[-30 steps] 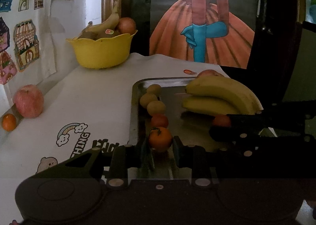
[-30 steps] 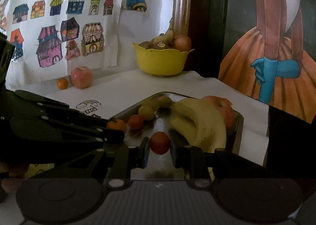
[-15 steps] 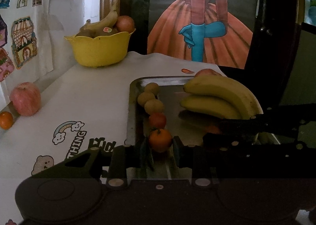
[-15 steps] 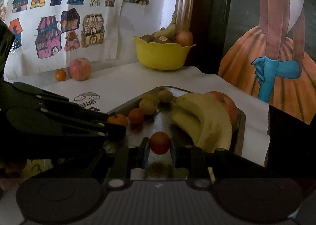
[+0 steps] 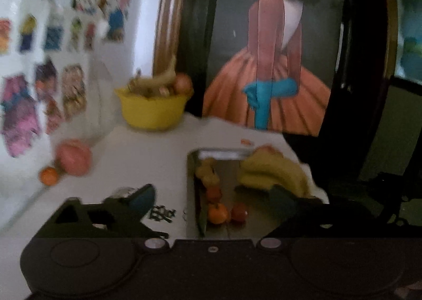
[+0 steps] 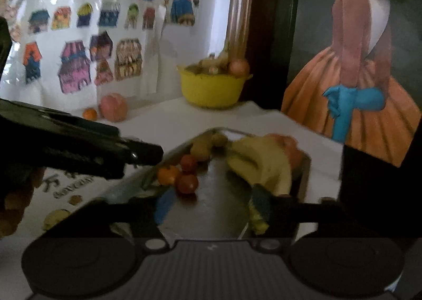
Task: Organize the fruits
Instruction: 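Open both grippers over the tray and withdraw them toward the table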
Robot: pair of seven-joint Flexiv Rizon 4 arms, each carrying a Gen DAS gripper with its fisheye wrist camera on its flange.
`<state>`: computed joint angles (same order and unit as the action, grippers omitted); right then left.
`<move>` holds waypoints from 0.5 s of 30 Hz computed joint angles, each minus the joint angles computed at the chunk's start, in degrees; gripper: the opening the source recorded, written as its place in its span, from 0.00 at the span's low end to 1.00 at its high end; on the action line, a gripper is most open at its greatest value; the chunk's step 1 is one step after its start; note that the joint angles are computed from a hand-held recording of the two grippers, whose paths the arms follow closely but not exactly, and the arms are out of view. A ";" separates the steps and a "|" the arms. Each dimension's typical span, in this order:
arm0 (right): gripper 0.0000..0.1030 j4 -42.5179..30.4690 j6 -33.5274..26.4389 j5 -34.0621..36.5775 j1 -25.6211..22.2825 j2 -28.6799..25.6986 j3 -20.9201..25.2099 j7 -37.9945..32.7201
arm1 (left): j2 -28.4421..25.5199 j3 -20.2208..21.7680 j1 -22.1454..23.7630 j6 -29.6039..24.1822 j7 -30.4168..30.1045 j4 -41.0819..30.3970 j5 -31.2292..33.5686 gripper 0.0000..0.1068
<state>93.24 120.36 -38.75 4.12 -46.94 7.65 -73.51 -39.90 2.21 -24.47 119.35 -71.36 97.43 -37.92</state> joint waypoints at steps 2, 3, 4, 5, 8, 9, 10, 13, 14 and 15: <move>0.89 3.60 2.67 3.70 1.67 2.49 -1.43 -1.44 | 2.15 0.15 -0.99 3.73 -0.93 3.72 -0.12 0.96; 0.94 5.68 4.16 5.73 2.59 3.84 -2.09 -2.34 | 3.19 -0.21 -1.11 5.25 -1.28 5.48 -0.17 0.96; 0.98 7.47 5.37 7.24 3.22 5.00 -2.43 -3.06 | 4.46 -0.66 -1.25 6.96 -1.78 7.65 -0.31 0.96; 1.00 9.52 6.81 9.06 4.02 6.22 -2.81 -3.97 | 5.61 -1.17 -1.28 8.55 -2.28 9.71 -0.49 0.96; 1.00 15.09 10.32 13.05 5.36 9.26 -2.81 -5.56 | 8.76 -2.33 -1.89 12.66 -2.93 15.82 -2.07 0.96; 1.00 16.98 11.67 14.33 5.69 10.06 -2.63 -5.89 | 9.62 -2.71 -1.95 14.01 -3.21 17.97 -2.47 0.96; 1.00 18.88 12.90 16.03 6.32 10.87 -2.61 -6.34 | 10.35 -2.84 -2.92 15.45 -2.74 19.87 -4.54 0.96; 1.00 23.96 16.81 21.19 8.35 12.71 -2.40 -7.71 | 11.88 -4.17 -4.04 20.77 -3.94 25.45 -8.57 0.96; 1.00 25.30 18.03 22.57 8.85 13.05 -2.19 -7.85 | 12.30 -4.71 -4.60 22.63 -4.52 27.38 -10.58 0.96; 1.00 26.76 19.29 24.05 9.37 13.37 -1.86 -7.75 | 12.77 -5.28 -4.74 23.86 -5.13 28.99 -12.07 0.96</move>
